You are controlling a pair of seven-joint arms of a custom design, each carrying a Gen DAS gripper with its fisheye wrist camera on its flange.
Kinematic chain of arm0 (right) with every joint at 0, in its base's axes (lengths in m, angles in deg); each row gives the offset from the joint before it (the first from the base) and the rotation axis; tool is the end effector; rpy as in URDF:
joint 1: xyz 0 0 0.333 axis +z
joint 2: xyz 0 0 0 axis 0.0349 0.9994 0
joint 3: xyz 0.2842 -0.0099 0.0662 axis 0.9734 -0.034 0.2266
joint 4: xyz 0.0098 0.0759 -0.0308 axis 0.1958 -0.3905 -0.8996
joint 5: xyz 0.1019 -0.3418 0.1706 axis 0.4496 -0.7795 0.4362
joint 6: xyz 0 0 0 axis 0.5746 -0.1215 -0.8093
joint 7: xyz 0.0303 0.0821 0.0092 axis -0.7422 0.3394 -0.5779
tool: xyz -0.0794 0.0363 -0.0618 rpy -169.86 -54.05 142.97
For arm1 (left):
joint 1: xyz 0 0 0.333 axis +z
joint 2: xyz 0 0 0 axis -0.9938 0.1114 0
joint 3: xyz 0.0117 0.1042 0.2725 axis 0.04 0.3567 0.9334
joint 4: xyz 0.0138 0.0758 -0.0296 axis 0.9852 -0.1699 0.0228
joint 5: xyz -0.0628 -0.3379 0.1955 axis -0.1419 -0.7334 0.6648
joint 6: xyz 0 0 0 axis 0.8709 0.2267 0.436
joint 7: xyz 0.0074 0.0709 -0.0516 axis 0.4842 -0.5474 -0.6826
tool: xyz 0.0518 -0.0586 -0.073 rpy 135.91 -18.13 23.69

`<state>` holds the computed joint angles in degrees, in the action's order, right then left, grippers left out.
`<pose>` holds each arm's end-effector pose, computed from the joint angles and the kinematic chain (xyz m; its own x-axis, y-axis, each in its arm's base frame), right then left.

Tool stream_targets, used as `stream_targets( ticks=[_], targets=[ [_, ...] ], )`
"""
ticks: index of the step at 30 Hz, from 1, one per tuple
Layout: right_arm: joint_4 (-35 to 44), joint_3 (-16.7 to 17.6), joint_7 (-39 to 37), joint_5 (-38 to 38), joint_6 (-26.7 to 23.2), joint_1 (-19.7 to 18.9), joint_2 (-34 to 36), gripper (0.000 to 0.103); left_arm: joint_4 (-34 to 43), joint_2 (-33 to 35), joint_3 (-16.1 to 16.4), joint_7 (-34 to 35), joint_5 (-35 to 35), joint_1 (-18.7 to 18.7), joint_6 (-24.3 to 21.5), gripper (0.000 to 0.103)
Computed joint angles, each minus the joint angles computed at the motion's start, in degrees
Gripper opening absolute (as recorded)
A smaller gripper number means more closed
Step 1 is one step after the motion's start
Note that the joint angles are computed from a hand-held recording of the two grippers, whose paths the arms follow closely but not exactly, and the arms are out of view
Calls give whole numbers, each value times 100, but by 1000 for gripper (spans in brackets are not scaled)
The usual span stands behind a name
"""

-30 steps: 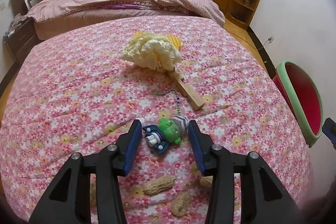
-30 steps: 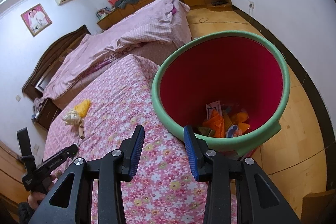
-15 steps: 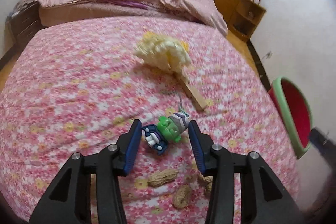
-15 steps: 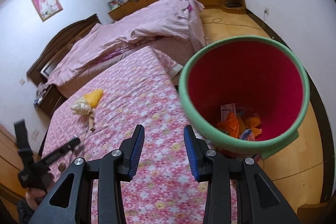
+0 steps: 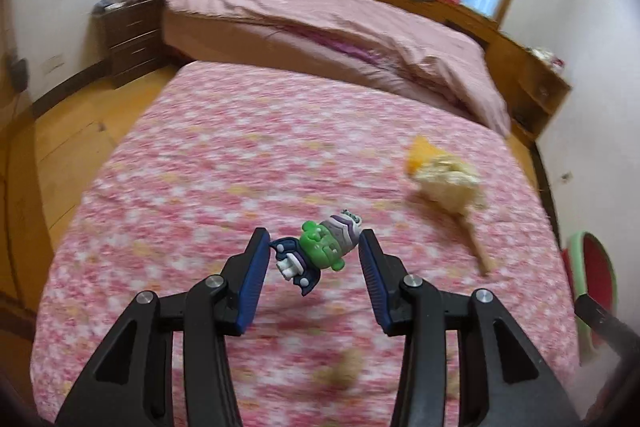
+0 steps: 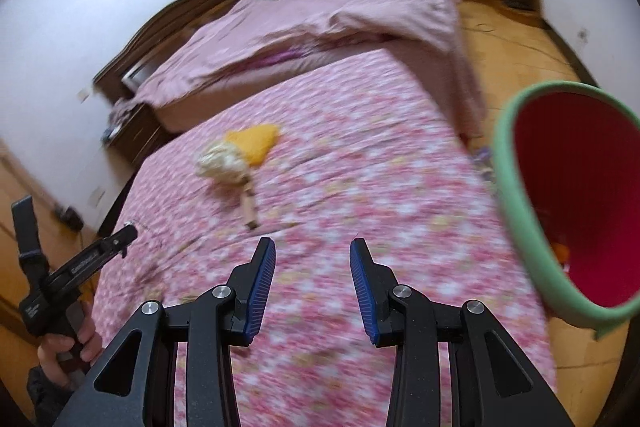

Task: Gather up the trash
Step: 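Grasp the wooden stick with right tool while left tool holds the toy figure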

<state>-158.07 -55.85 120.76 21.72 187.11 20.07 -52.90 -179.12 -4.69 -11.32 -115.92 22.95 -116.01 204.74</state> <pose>0.6063 0.3002 0.3458 0.5894 -0.7300 -0.3460 -0.7396 -0.3153 -0.5946 0.4477 -0.4215 0.3342 0.6675 -0.7157 0.2053 -0.4555 -0.6106 -0.6478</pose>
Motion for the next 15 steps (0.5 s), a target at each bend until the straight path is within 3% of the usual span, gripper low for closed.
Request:
stream_targets(
  ticks=[15],
  targets=[
    [1585, -137, 842, -1416, -175, 713, 1348, 39, -723, -236, -4, -781, 21, 218, 497, 46]
  ],
)
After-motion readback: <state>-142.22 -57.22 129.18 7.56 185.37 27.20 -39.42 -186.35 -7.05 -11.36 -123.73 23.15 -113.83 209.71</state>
